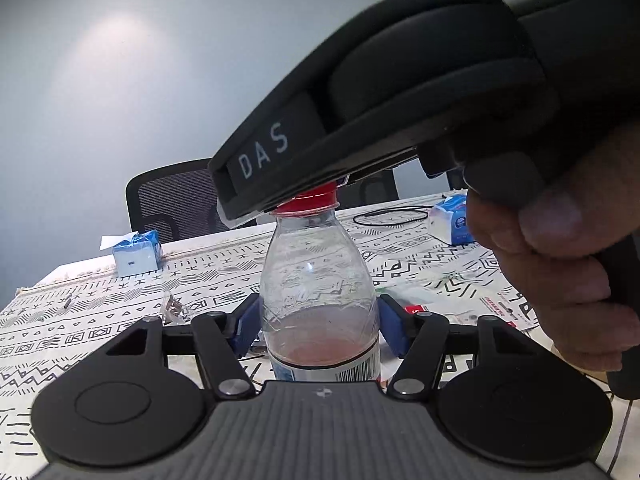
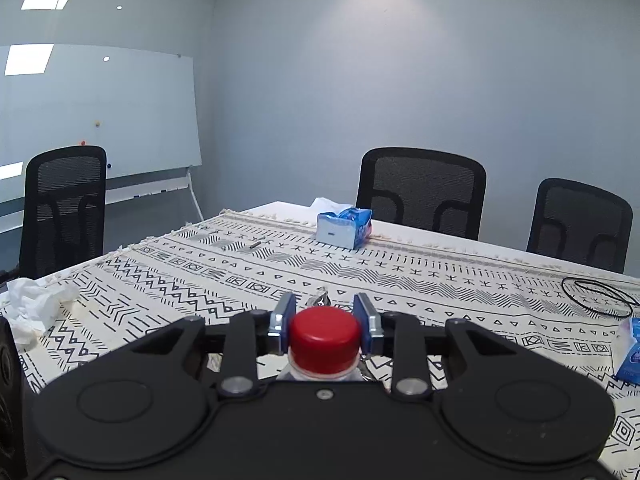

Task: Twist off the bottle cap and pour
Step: 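Close the right gripper on the red cap and twist it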

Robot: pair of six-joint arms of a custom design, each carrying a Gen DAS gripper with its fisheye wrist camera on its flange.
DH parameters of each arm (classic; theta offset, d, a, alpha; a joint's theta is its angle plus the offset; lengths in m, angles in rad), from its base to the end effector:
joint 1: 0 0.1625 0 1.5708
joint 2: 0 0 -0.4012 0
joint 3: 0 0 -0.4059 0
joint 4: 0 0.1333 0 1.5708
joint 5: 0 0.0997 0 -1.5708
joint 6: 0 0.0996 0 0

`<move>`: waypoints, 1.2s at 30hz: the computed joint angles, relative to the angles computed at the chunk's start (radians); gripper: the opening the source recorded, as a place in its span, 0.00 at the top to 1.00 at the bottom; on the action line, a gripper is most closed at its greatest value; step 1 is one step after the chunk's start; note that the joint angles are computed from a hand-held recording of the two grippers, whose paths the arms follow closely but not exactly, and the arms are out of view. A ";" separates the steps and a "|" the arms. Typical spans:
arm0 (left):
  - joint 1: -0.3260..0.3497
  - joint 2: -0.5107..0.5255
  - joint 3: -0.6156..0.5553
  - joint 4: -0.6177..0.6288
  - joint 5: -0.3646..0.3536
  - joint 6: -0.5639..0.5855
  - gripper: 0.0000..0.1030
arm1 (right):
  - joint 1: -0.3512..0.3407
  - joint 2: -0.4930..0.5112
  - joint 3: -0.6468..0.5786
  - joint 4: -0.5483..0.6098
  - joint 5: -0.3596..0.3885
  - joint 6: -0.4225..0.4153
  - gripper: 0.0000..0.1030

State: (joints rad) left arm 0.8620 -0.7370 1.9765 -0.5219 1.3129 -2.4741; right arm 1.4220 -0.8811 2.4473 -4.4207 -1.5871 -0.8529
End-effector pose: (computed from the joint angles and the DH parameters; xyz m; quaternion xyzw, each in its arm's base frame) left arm -0.1634 -0.4344 -0.0901 0.5323 0.7312 -0.4127 0.1086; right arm 0.0738 -0.3962 0.1335 0.2716 -0.7535 0.5220 0.2932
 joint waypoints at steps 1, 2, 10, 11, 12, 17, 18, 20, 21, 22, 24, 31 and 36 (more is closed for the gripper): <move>0.003 0.001 -0.001 0.002 0.006 0.004 0.44 | -0.010 -0.003 0.004 0.001 0.019 -0.001 0.68; 0.007 0.001 -0.005 0.009 0.012 0.002 0.44 | -0.022 -0.011 0.008 0.011 0.040 -0.005 0.68; 0.022 -0.017 -0.028 0.082 0.038 0.016 0.44 | -0.081 -0.135 0.055 0.192 0.164 0.011 0.68; 0.023 -0.020 -0.025 0.086 0.043 0.019 0.44 | -0.080 -0.147 0.059 0.208 0.162 0.030 0.68; 0.027 -0.023 -0.023 0.089 0.052 0.025 0.44 | -0.083 -0.160 0.063 0.228 0.168 0.045 0.68; 0.047 -0.026 -0.027 0.094 0.083 0.023 0.44 | -0.123 -0.226 0.077 0.339 0.246 0.050 0.67; 0.053 -0.027 -0.029 0.097 0.090 0.019 0.44 | -0.133 -0.235 0.076 0.361 0.267 0.029 0.67; 0.062 -0.030 -0.035 0.109 0.103 0.006 0.44 | -0.162 -0.257 0.076 0.420 0.333 -0.040 0.67; 0.065 -0.031 -0.036 0.112 0.109 0.008 0.44 | -0.186 -0.275 0.077 0.464 0.381 -0.087 0.67; 0.067 -0.032 -0.036 0.115 0.113 0.008 0.44 | -0.222 -0.305 0.081 0.535 0.453 -0.155 0.67; 0.066 -0.032 -0.032 0.105 0.113 0.018 0.44 | -0.276 -0.364 0.081 0.685 0.560 -0.275 0.67; 0.058 -0.029 -0.024 0.077 0.098 0.011 0.44 | -0.132 -0.258 0.088 0.390 0.281 -0.067 0.65; 0.047 -0.027 -0.012 0.056 0.081 0.005 0.44 | -0.020 -0.081 0.059 0.065 0.073 0.026 0.61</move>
State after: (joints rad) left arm 0.9091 -0.7644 1.9643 -0.4659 1.3939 -2.4694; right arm 1.4023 -0.9625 2.5060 -4.3558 -1.5143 -0.8268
